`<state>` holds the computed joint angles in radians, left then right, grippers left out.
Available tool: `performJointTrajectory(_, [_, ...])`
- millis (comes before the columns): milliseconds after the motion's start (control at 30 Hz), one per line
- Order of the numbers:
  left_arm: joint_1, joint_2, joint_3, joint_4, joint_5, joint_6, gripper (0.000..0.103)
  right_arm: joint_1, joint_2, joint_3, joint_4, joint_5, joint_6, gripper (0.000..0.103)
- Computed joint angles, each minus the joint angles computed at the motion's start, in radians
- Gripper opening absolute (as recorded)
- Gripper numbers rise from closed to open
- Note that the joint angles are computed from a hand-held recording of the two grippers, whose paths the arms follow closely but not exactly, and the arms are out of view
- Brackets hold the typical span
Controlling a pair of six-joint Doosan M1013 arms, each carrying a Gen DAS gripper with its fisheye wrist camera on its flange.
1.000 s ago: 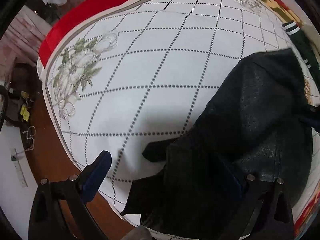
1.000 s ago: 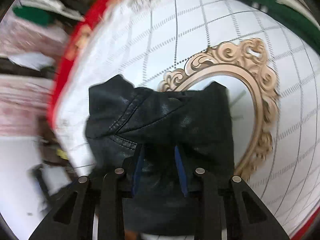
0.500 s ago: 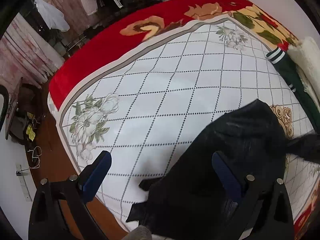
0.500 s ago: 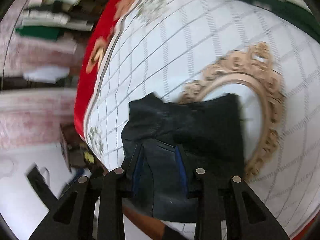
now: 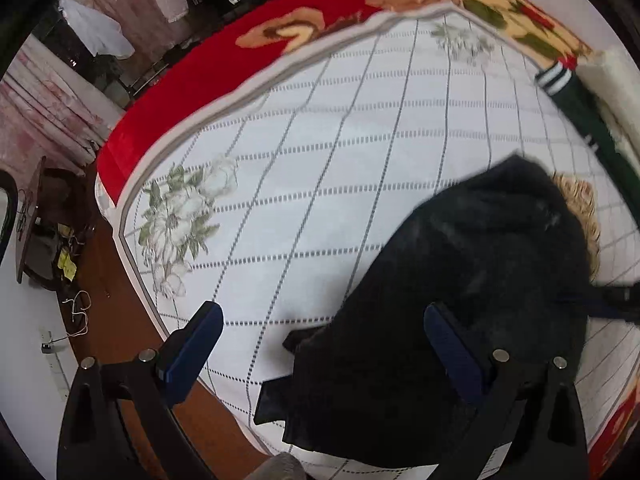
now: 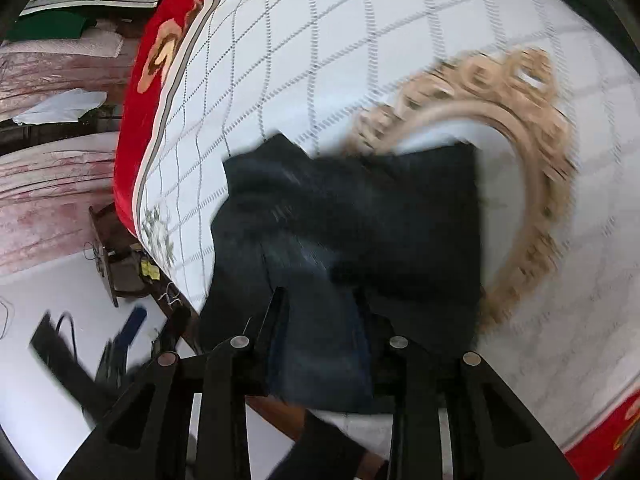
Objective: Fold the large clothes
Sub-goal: 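Grasp the jacket bundle with both tools and lift it off the sheet, then carry the jacket bundle with both tools onto the folded clothes stack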
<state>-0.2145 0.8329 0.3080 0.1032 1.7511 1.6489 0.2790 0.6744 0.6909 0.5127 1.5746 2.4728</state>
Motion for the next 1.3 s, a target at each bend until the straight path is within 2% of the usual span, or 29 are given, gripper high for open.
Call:
performJointTrajectory(67, [-0.001,-0.021,0.060,0.018,-0.019,0.005,0.103,0.010,0.001,0.045,0.006,0.008,0.004,0.033])
performJointTrajectory(167, [-0.004,-0.047,0.140,0.061,-0.052,0.004,0.103,0.036,0.020,0.100,-0.063,-0.012,-0.017,0.029])
performJointTrajectory(267, [0.015,-0.037,0.111,0.035,0.002,-0.054,0.103,0.025,0.078,0.004,-0.035,0.090,0.013,0.030])
performJointTrajectory(333, [0.030,-0.042,0.092,0.008,0.024,-0.093,0.103,0.000,0.043,0.048,0.038,0.039,0.004,0.035])
performJointTrajectory(367, [0.041,-0.046,0.084,-0.021,0.040,-0.127,0.103,-0.012,-0.006,0.116,0.065,-0.050,-0.019,0.040])
performJointTrajectory(400, [0.054,-0.054,0.089,-0.060,0.047,-0.165,0.103,-0.022,-0.062,0.191,0.078,-0.148,-0.040,0.055])
performJointTrajectory(433, [0.068,-0.070,0.108,-0.104,0.048,-0.210,0.103,-0.028,-0.102,0.242,0.071,-0.210,-0.052,0.067])
performJointTrajectory(467, [0.080,-0.087,0.136,-0.142,0.039,-0.242,0.103,-0.032,-0.143,0.290,0.046,-0.264,-0.064,0.092])
performJointTrajectory(500, [0.090,-0.106,0.172,-0.179,0.027,-0.268,0.103,-0.034,-0.184,0.344,0.013,-0.321,-0.083,0.100])
performJointTrajectory(567, [0.100,-0.155,0.273,-0.224,-0.023,-0.289,0.103,-0.045,-0.241,0.447,-0.022,-0.392,-0.128,0.100])
performJointTrajectory(600, [0.100,-0.170,0.308,-0.236,-0.039,-0.289,0.102,-0.053,-0.261,0.507,0.009,-0.439,-0.154,0.100])
performJointTrajectory(633, [0.100,-0.180,0.339,-0.252,-0.049,-0.292,0.101,-0.063,-0.270,0.552,0.067,-0.469,-0.185,0.100])
performJointTrajectory(700, [0.106,-0.196,0.394,-0.319,-0.084,-0.303,0.101,-0.082,-0.285,0.673,0.291,-0.605,-0.313,0.100])
performJointTrajectory(767, [0.115,-0.206,0.437,-0.401,-0.120,-0.320,0.101,-0.072,-0.268,0.704,0.397,-0.697,-0.407,0.101])
performJointTrajectory(867, [0.123,-0.210,0.480,-0.490,-0.187,-0.346,0.101,-0.073,-0.228,0.666,0.490,-0.698,-0.517,0.098])
performJointTrajectory(933, [0.123,-0.207,0.495,-0.506,-0.230,-0.361,0.101,-0.075,-0.202,0.639,0.492,-0.679,-0.503,0.076])
performJointTrajectory(967, [0.126,-0.209,0.509,-0.520,-0.273,-0.365,0.101,-0.079,-0.204,0.657,0.559,-0.706,-0.509,0.062])
performJointTrajectory(1000, [0.128,-0.205,0.508,-0.530,-0.292,-0.368,0.101,-0.079,-0.200,0.673,0.643,-0.729,-0.537,0.054])
performJointTrajectory(1067, [0.134,-0.203,0.514,-0.570,-0.338,-0.371,0.101,-0.083,-0.213,0.704,0.764,-0.745,-0.604,0.048])
performJointTrajectory(1133, [0.138,-0.197,0.515,-0.620,-0.376,-0.367,0.101,-0.076,-0.211,0.695,0.740,-0.739,-0.593,0.048])
performJointTrajectory(1200, [0.137,-0.193,0.520,-0.641,-0.406,-0.367,0.101,-0.078,-0.203,0.689,0.662,-0.728,-0.532,0.068])
performJointTrajectory(1300, [0.126,-0.187,0.519,-0.635,-0.449,-0.365,0.098,-0.076,-0.179,0.666,0.681,-0.748,-0.572,0.077])
